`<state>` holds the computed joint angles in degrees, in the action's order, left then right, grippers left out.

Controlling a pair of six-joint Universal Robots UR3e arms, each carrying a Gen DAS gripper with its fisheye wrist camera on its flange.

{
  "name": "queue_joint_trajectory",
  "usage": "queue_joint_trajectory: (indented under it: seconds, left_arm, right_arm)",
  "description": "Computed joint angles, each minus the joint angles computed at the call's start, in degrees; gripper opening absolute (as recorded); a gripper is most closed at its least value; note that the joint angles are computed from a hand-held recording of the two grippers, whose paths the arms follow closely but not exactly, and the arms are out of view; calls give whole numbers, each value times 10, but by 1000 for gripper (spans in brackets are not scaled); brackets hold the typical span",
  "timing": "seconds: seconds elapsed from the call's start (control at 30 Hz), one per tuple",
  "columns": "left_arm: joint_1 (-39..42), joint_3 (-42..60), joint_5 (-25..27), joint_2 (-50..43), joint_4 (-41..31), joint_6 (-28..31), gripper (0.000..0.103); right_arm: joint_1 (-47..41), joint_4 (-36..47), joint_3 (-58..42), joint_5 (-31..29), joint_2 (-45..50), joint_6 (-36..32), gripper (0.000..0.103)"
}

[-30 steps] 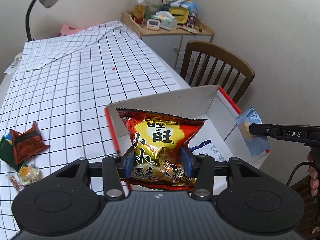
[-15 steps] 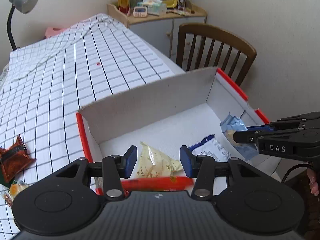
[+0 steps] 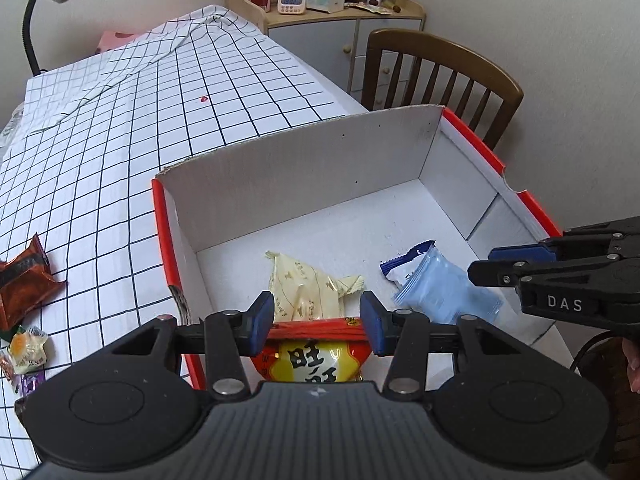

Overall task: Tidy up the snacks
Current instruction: 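Carry both packets over the red box and release them inside, then move both tools back over the remaining snacks on the table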

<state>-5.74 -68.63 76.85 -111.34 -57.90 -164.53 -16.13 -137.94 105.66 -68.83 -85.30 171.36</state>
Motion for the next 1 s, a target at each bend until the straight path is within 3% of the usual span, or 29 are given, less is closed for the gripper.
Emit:
queue_joint_trajectory:
  seconds: [0.33,0.63,0.73,0.8,0.93,1.0]
  left_arm:
    - [15,-64,-21,68,26,-11,47]
    - [39,-131,-50,152,46,-9,51]
    - [49,-153,-58,181,51,-14,58]
    - [59,-168,-67,201,53,-14,59]
    - [81,-202,-77,246,55,-11,59]
    - [93,-220,-79,269,59,-10,59]
  right_arm:
    - [-40,26,41,50,-86,-10,28]
    - [-58,47,72,99,-172,-17,41]
    - [-54,45,79,105,-195,-16,51]
    - [-49,37,84,105,-208,-14,60]
    - [-42,37,86,116,-226,-14,66]
    - [-36,32,87,118,-234,-9,75]
